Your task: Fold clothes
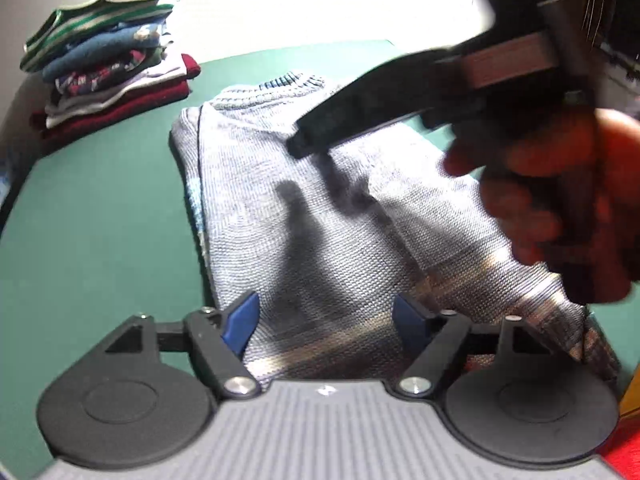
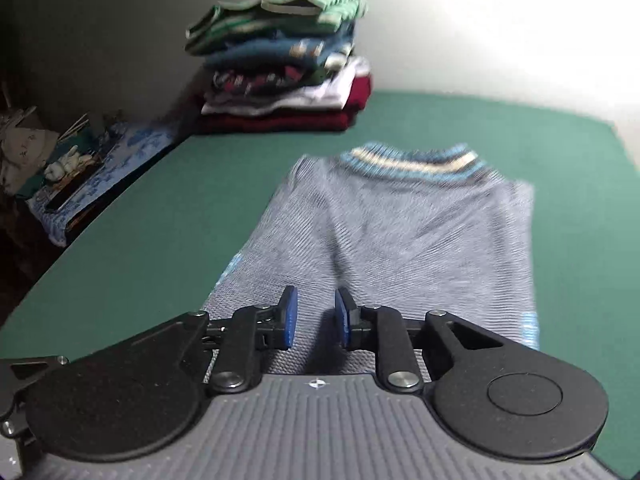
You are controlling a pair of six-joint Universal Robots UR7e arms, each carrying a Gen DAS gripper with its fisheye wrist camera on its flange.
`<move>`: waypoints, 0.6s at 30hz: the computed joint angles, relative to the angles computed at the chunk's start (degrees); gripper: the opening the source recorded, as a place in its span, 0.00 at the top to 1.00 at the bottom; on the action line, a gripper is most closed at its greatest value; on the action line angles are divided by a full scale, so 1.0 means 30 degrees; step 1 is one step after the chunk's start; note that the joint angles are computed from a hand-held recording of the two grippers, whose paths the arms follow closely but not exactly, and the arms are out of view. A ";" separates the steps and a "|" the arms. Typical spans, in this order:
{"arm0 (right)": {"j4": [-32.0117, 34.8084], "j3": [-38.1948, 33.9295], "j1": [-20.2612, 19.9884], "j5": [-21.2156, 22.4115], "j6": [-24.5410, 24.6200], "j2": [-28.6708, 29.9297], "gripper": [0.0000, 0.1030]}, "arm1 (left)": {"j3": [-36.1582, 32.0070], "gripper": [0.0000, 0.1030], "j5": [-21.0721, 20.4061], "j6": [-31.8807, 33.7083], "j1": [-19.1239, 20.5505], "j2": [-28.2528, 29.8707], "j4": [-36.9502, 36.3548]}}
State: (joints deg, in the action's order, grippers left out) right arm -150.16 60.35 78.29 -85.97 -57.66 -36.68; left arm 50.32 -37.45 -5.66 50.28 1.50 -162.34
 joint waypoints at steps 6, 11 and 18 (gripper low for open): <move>-0.0170 0.1425 -0.0540 -0.1278 -0.0394 -0.1138 0.80 | -0.0751 0.27 0.0651 -0.1761 -0.0090 0.0275 0.0890; -0.0773 0.2457 -0.1445 0.0345 -0.2330 -0.1441 0.79 | -0.1683 0.24 0.2129 -0.2321 -0.0415 0.1040 0.1513; -0.1007 0.2794 -0.1617 0.1190 -0.3089 -0.1476 0.71 | -0.2318 0.15 0.4077 -0.3459 -0.0807 0.1878 0.1476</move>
State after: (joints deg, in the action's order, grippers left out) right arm -153.18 68.73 73.44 -82.40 -66.92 -41.11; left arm 43.37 -25.22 -16.04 47.86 7.14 -157.91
